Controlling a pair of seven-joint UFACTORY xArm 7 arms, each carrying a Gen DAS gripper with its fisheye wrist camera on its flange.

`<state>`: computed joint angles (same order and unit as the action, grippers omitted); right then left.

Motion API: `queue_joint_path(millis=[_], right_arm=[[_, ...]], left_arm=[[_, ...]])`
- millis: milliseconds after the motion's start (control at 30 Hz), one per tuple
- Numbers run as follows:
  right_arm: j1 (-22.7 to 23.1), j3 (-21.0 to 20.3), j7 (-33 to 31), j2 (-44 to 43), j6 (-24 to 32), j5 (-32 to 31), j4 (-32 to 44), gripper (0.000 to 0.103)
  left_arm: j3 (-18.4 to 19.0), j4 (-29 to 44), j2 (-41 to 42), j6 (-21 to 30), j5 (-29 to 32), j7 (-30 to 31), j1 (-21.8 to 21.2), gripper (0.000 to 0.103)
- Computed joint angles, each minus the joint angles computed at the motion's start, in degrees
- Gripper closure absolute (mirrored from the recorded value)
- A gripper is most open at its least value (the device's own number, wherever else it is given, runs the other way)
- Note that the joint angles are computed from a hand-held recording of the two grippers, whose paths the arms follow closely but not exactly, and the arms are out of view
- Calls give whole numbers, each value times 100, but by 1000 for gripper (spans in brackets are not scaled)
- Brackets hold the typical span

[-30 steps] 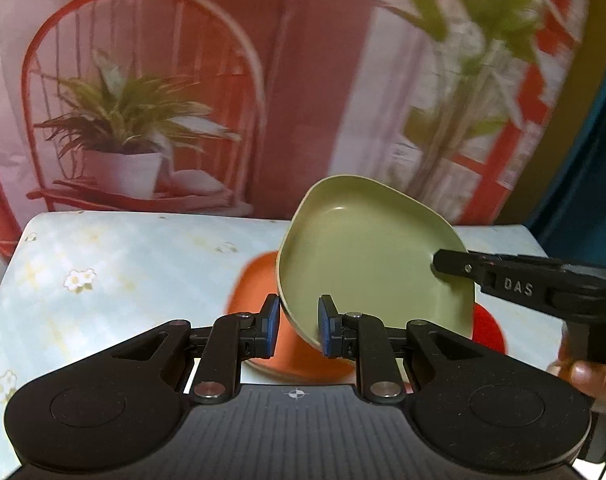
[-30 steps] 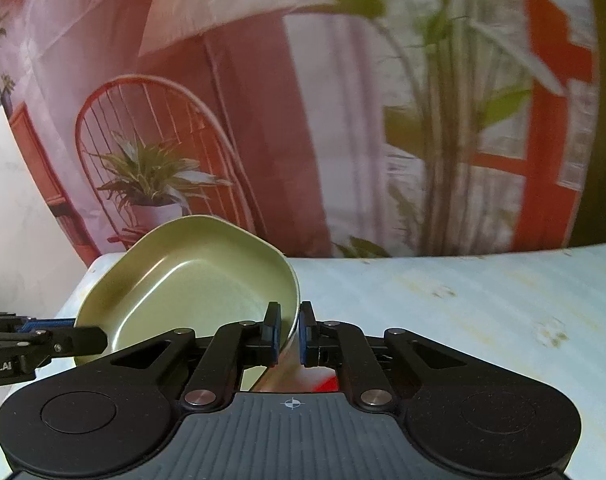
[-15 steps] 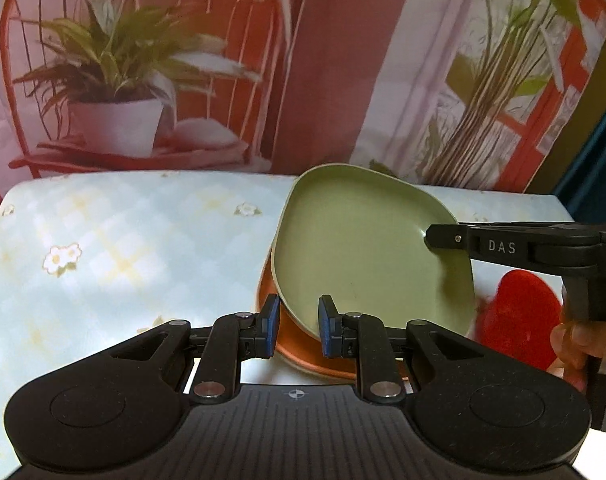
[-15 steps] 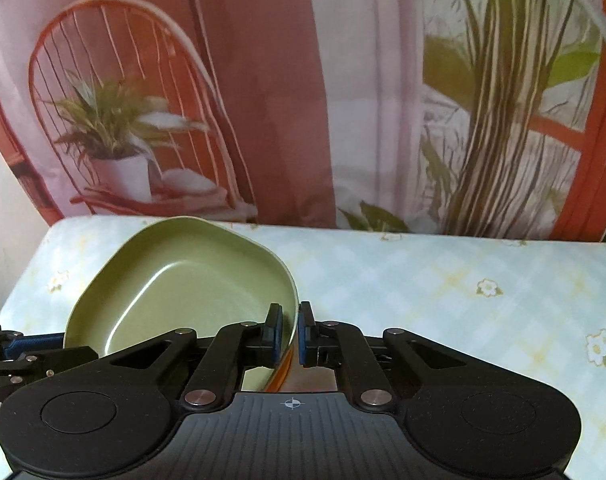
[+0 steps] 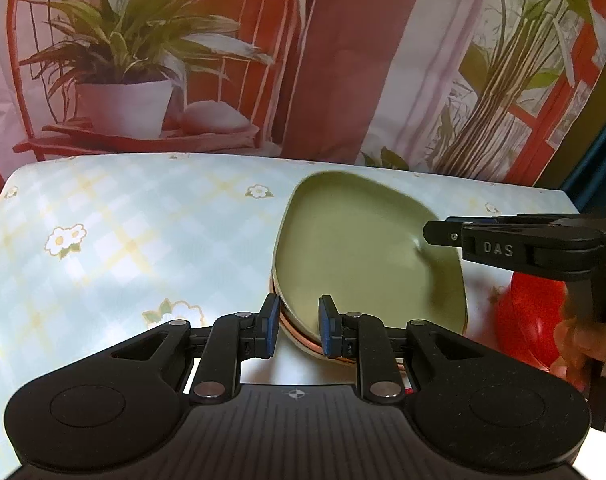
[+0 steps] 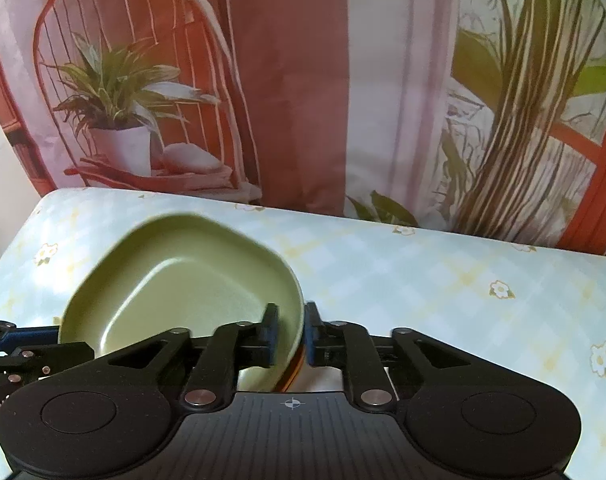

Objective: Organize plates and bowls
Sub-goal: 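Lower the green square plate onto the stack and open the right gripper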

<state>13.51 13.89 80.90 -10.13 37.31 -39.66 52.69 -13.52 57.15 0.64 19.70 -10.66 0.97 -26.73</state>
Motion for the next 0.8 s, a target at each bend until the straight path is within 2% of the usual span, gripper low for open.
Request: queue_joint_path(millis=[233, 300, 433, 500, 633, 733, 800], right_arm=[[40, 53, -57, -105, 69, 85, -13, 84], [68, 96, -76, -124, 161, 117, 14, 84], [144, 173, -114, -135, 311, 204, 57, 73], [182, 206, -79, -101, 401, 203, 88, 71], [274, 224, -2, -9, 533, 181, 163, 65], [323, 185, -4, -7, 556, 209, 171, 65], [340, 160, -26, -19, 548, 248, 157, 65]], left_arm=[[11, -49, -106, 67, 53, -68, 0, 80], [38, -86, -205, 68, -193, 119, 8, 80], [112, -245, -386, -338, -612, 266, 21, 80], [102, -222, -331, -508, -336, -114, 78, 80], [88, 35, 25, -520, 587, -1040, 142, 80], [111, 155, 224, -496, 999, -1405, 118, 80], [114, 155, 269, -483, 1061, -1444, 114, 80]])
